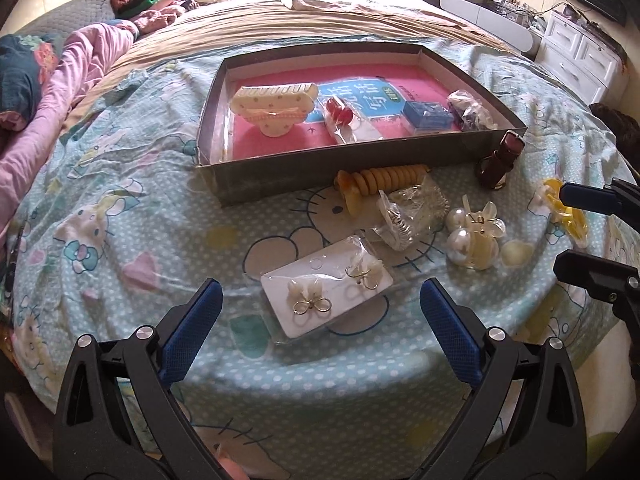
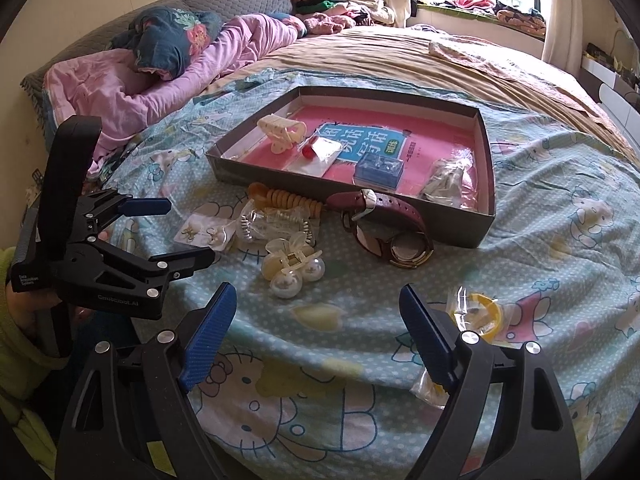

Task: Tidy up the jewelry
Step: 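Grasp the white earring card with the left tool while the right grasps the pearl claw clip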

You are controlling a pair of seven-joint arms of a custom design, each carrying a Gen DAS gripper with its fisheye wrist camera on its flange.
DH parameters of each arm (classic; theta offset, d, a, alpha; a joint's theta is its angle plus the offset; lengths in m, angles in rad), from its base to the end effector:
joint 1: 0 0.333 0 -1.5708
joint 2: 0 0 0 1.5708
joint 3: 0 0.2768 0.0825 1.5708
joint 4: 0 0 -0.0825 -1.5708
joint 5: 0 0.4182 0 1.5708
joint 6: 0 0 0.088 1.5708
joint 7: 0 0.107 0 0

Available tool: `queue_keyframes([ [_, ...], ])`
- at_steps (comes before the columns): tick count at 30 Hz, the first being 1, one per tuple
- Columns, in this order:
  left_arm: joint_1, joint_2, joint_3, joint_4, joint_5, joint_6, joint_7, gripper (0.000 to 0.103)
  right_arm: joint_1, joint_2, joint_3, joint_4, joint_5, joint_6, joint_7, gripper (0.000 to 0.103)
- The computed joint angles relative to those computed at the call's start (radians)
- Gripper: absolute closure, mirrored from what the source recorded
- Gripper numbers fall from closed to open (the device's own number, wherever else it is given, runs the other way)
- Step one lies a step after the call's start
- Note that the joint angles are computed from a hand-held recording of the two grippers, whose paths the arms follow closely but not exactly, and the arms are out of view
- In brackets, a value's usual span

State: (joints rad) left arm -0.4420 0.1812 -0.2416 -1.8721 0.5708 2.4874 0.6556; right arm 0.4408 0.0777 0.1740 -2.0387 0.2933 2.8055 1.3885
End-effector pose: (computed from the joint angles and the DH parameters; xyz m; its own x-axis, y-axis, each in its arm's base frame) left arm 0.5168 -0.4167 0.4122 -0.1322 -0.9912 -0.0072 -0.8250 0.1141 -0.5535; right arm 0.5307 0.3559 0.4282 0.5608 -0.8147 -0.1473 -0.6847 -0.3564 -0.6358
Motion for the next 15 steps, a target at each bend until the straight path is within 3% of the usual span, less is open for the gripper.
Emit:
queue_keyframes([
  [8,-0.012,0.054,0.013,0.047,0.002,-0.018,0.012,0.025,-0.011,0.055,0.007,0.056,0.023,-0.032,-0.035,0.024],
  [10,-0.014,0.053,0.017,0.047,0.009,-0.017,0.007,0.033,-0.013,0.069,0.01,0.071,0.026,-0.039,-0.044,0.025],
  [12,-0.014,0.051,0.021,0.044,0.017,-0.015,0.001,0.053,-0.015,0.087,0.014,0.092,0.03,-0.046,-0.056,0.027],
  [15,-0.005,0.039,0.019,0.03,0.001,-0.002,0.008,0.064,-0.016,0.119,0.02,0.127,0.027,-0.063,-0.067,0.032],
])
